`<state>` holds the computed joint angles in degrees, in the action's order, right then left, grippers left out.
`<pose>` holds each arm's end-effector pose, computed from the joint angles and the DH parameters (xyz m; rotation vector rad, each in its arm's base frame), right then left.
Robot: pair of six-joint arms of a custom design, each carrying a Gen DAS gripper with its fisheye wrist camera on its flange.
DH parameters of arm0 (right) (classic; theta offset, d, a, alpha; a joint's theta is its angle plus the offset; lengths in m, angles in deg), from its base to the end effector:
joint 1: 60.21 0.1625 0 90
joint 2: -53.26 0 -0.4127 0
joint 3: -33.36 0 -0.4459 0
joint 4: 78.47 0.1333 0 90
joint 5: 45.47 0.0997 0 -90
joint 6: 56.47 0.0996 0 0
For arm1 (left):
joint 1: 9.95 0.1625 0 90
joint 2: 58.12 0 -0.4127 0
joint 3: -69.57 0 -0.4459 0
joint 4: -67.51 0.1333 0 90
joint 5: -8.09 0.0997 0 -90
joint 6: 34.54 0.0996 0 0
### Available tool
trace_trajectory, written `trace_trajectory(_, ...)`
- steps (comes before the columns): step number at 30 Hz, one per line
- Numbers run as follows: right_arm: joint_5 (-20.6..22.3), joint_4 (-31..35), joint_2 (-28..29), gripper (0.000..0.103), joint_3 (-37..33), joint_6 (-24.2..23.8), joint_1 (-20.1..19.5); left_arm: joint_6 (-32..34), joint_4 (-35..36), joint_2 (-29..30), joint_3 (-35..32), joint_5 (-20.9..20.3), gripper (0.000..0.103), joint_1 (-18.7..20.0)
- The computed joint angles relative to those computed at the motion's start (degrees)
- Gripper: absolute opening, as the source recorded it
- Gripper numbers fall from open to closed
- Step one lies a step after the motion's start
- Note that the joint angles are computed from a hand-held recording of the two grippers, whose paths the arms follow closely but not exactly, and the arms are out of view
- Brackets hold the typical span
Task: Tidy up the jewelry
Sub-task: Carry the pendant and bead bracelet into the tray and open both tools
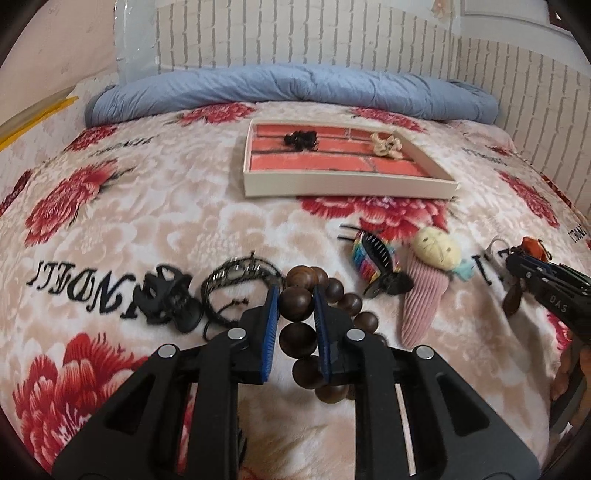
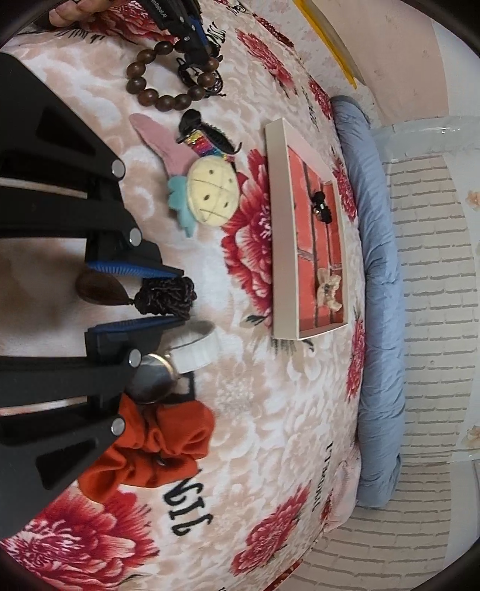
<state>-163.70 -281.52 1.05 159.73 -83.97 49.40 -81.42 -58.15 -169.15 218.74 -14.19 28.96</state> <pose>0.2514 -0.4489 0.0540 0.7917 -2.3688 0.8332 -0.0923 -0.3642 0.2303 0.1087 2.1183 -1.0436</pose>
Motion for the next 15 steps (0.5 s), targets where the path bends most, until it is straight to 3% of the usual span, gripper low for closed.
trace_trajectory(7, 0.5, 0.8, 0.9, 0.021, -2.5, -0.3, 0.4, 11.1, -11.7, 4.4, -2.0, 1.4, 0.018, -0.1)
trace_trajectory(15, 1.4, 4.5, 3.2, 0.021, -8.7, 0.0, 1.3, 29.5, -32.8, 14.2, -9.4, 1.1, 0.018, 4.3)
